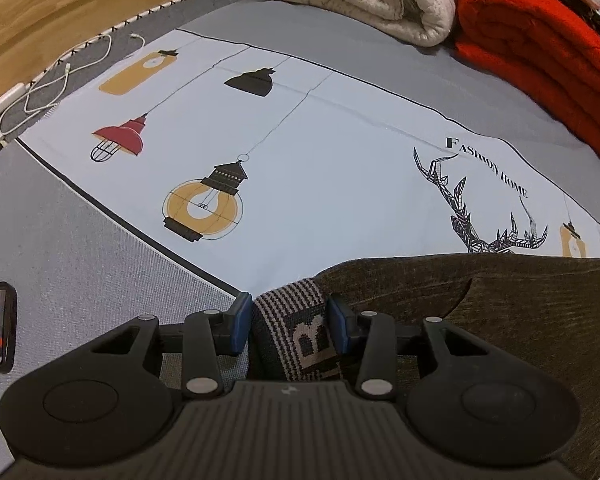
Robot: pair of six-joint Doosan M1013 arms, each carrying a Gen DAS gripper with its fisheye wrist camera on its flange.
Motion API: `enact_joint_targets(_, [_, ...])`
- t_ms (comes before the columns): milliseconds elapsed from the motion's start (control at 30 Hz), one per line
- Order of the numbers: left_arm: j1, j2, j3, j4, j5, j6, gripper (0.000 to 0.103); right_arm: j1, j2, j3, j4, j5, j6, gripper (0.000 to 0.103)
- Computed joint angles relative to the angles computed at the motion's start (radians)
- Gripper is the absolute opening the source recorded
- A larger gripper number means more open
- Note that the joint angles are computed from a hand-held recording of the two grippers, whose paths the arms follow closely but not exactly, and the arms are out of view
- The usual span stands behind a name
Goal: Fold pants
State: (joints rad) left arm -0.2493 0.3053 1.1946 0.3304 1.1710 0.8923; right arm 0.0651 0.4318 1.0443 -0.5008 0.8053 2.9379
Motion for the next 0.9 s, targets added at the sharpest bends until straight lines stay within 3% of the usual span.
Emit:
enact_joint_targets(67, [-0.007, 0.0, 0.003, 0.02, -0.001, 0.001, 0.045, -0.035, -0.019, 0.015, 0.21, -0.02, -0.119, 0.007])
enact_joint_targets(100, [-0.009, 0.0, 0.005, 0.025, -0.002, 0.004, 0.045, -0.04, -0.034, 0.046, 0.248, -0.05, -0.151, 0.012])
enact_joint_targets(167, [-0.007, 0.0, 0.009, 0.021, -0.007, 0.011, 0.045, -0.032, -0.052, 0.089, 0.239, -0.071, -0.161, 0.045])
enact_joint_targets(233, [-0.004, -0.001, 0.009, 0.011, -0.009, 0.013, 0.046, -0.03, -0.065, 0.138, 0.273, -0.087, -0.146, 0.051])
enact_joint_targets(333, [-0.002, 0.001, 0.008, 0.006, -0.009, 0.019, 0.046, -0.043, -0.078, 0.22, 0.354, -0.162, -0.059, 0.051])
enact_joint_targets(433, [-0.002, 0.002, 0.008, 0.009, -0.009, 0.027, 0.046, -0.039, -0.085, 0.281, 0.249, -0.255, 0.198, 0.049])
enact_joint_targets(500, [0.0, 0.005, 0.006, 0.005, -0.006, 0.029, 0.046, -0.039, -0.081, 0.286, 0.186, -0.285, 0.294, 0.049])
enact_joint_targets(567, [0.001, 0.008, 0.003, 0.002, -0.003, 0.032, 0.047, -0.038, -0.063, 0.256, 0.153, -0.262, 0.323, 0.044])
enact_joint_targets(600, [0.002, 0.01, -0.001, 0.001, 0.002, 0.03, 0.047, -0.03, -0.052, 0.232, 0.094, -0.228, 0.343, 0.03])
enact_joint_targets(633, [0.001, 0.011, -0.003, 0.002, 0.005, 0.025, 0.047, -0.016, -0.029, 0.182, 0.018, -0.149, 0.311, 0.007])
enact_joint_targets(667, [0.001, 0.011, -0.005, 0.003, 0.006, 0.025, 0.046, -0.001, -0.015, 0.15, -0.052, -0.094, 0.303, 0.007])
enact_joint_targets(733, [0.004, 0.008, -0.008, -0.005, 0.004, 0.014, 0.046, 0.006, -0.01, 0.117, -0.119, -0.081, 0.299, 0.007])
enact_joint_targets(833, [0.017, 0.002, -0.023, -0.047, 0.013, -0.022, 0.045, 0.006, -0.012, 0.054, -0.118, -0.05, 0.179, 0.006])
enact_joint_targets(900, [0.018, -0.007, -0.034, -0.06, 0.021, -0.037, 0.045, -0.009, -0.041, 0.048, -0.101, -0.07, 0.117, 0.006])
